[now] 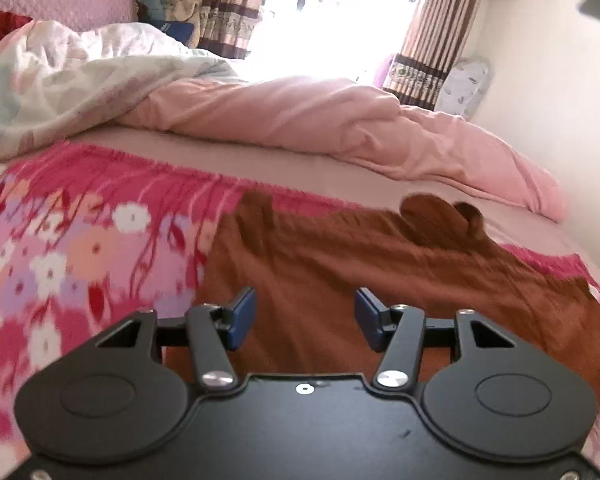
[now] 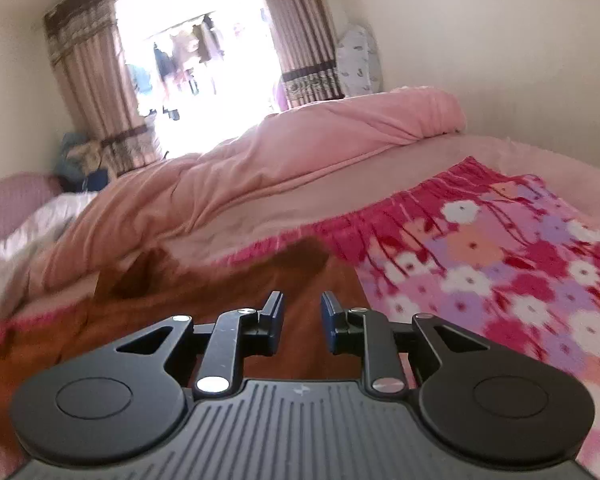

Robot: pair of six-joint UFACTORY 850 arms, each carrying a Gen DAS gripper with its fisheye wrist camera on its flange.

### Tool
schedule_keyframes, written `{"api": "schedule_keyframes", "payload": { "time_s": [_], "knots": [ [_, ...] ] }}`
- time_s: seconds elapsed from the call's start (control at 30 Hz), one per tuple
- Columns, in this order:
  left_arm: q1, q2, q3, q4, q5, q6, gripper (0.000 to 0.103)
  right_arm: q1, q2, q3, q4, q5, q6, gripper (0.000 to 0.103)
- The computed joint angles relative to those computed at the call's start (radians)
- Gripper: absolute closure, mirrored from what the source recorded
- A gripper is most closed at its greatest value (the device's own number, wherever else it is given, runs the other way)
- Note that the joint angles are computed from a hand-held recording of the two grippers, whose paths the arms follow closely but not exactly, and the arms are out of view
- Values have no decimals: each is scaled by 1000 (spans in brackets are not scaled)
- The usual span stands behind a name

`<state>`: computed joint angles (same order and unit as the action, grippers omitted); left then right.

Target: Fold large clothes

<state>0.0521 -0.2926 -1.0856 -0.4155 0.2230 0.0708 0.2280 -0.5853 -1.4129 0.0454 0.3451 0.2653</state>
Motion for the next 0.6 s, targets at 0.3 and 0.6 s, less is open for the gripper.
{"api": "schedule_keyframes", "payload": {
  "time_s": [0.3,0.6],
  "knots": [
    [11,-35,50,131,26,-151,47,22,-11,66,316,17,-342,77],
    [-9,53,112,-20,54,-44,46,57,30,95,481,48,-448,74]
  ]
}}
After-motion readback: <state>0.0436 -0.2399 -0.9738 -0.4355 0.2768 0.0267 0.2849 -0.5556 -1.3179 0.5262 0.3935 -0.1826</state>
